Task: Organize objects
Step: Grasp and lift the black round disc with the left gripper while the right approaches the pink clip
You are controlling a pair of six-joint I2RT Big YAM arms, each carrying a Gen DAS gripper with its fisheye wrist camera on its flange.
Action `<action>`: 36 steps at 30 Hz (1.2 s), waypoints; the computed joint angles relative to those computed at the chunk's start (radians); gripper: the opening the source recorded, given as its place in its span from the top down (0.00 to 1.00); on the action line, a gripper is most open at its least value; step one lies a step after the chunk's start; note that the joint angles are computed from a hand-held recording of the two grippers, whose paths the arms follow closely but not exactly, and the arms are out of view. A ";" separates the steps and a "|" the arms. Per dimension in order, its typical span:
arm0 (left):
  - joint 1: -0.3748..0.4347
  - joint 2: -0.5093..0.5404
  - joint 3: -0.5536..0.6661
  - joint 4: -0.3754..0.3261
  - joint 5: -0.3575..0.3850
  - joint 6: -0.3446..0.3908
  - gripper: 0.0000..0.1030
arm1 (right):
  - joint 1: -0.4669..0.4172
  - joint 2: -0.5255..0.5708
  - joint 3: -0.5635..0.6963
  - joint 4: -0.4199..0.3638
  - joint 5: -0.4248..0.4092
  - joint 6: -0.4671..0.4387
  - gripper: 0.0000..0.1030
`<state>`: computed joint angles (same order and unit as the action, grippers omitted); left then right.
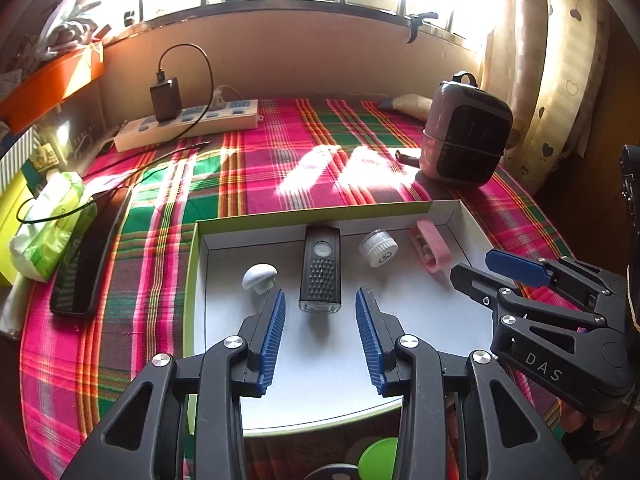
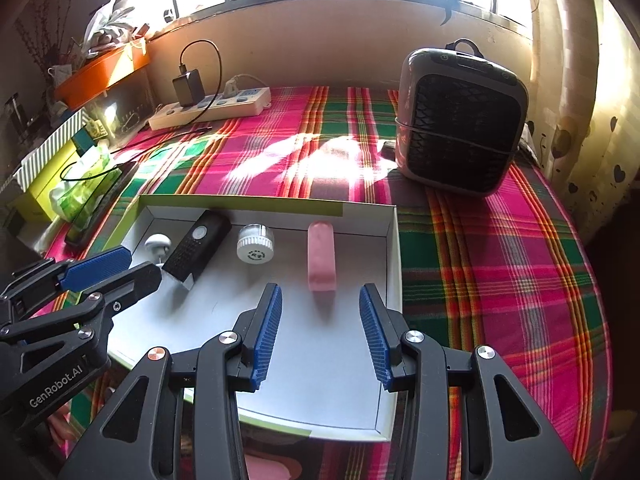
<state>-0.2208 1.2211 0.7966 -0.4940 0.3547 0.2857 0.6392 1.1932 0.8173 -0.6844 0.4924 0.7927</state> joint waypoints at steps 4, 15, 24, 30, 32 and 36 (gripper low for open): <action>0.020 -0.056 -0.039 0.000 0.015 0.011 0.66 | 0.043 -0.037 -0.016 -0.008 0.032 0.029 0.59; 0.142 -0.217 -0.145 -0.047 0.124 0.046 0.63 | 0.176 -0.115 -0.066 -0.061 0.131 0.153 0.59; 0.236 -0.231 -0.197 -0.138 0.219 0.164 0.60 | 0.263 -0.124 -0.092 -0.084 0.166 0.222 0.59; 0.241 -0.234 -0.210 -0.165 0.246 0.199 0.59 | 0.289 -0.121 -0.114 -0.072 0.160 0.260 0.56; 0.229 -0.233 -0.216 -0.159 0.233 0.197 0.59 | 0.295 -0.121 -0.118 -0.072 0.161 0.270 0.54; 0.209 -0.223 -0.223 -0.145 0.212 0.193 0.59 | 0.304 -0.123 -0.129 -0.075 0.157 0.289 0.53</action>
